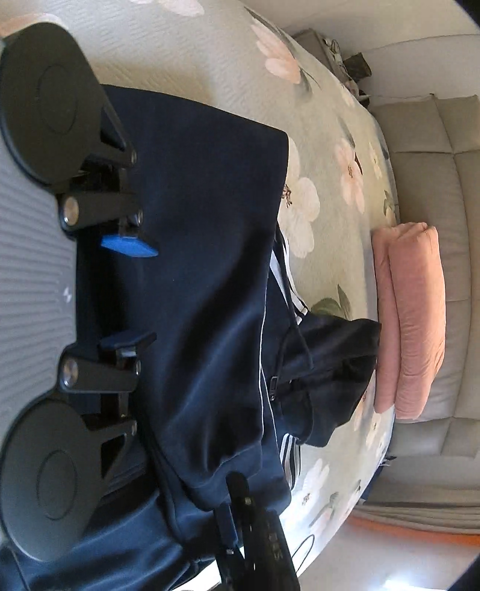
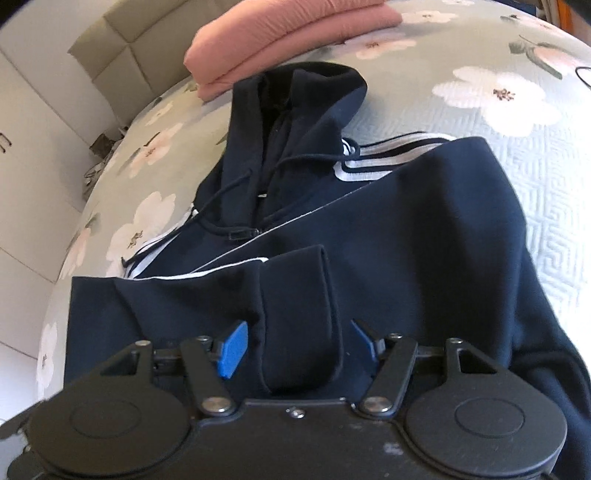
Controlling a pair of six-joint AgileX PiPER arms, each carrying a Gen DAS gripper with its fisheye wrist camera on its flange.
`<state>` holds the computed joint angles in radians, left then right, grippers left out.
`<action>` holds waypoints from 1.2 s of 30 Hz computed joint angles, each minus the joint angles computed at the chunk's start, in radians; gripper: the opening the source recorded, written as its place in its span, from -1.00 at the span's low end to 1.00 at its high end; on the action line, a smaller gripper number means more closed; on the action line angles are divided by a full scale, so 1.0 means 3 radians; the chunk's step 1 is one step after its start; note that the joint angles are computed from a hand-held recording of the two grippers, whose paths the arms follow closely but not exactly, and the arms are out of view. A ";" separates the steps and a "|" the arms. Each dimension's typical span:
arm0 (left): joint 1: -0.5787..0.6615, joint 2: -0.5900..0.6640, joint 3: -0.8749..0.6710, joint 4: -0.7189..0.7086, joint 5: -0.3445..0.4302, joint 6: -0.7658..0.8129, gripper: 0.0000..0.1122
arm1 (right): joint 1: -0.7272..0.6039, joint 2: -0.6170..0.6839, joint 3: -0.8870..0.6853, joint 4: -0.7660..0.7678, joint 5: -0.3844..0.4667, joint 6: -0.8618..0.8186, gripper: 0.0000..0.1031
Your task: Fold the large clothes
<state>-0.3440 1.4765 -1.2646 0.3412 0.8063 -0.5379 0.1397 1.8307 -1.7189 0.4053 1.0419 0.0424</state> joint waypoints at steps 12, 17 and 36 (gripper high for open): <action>-0.0101 0.0118 0.0047 -0.0117 -0.0173 0.0294 -0.19 | 0.0327 -0.0231 0.0302 -0.0236 -0.0487 -0.0116 -0.76; -0.0122 0.0105 -0.0077 -0.0129 -0.0191 0.0351 -0.20 | 0.0316 -0.0576 0.0323 -0.0700 -0.0767 -0.0084 -0.84; -0.0399 0.0805 -0.0650 -0.0256 -0.0110 0.1057 -0.14 | -0.0426 -0.0045 -0.0012 -0.0056 -0.0155 -0.0600 0.46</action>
<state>-0.4636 1.7181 -1.4595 0.2645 0.7732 -0.2208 0.0118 1.8173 -1.7226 0.3884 0.9956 -0.1377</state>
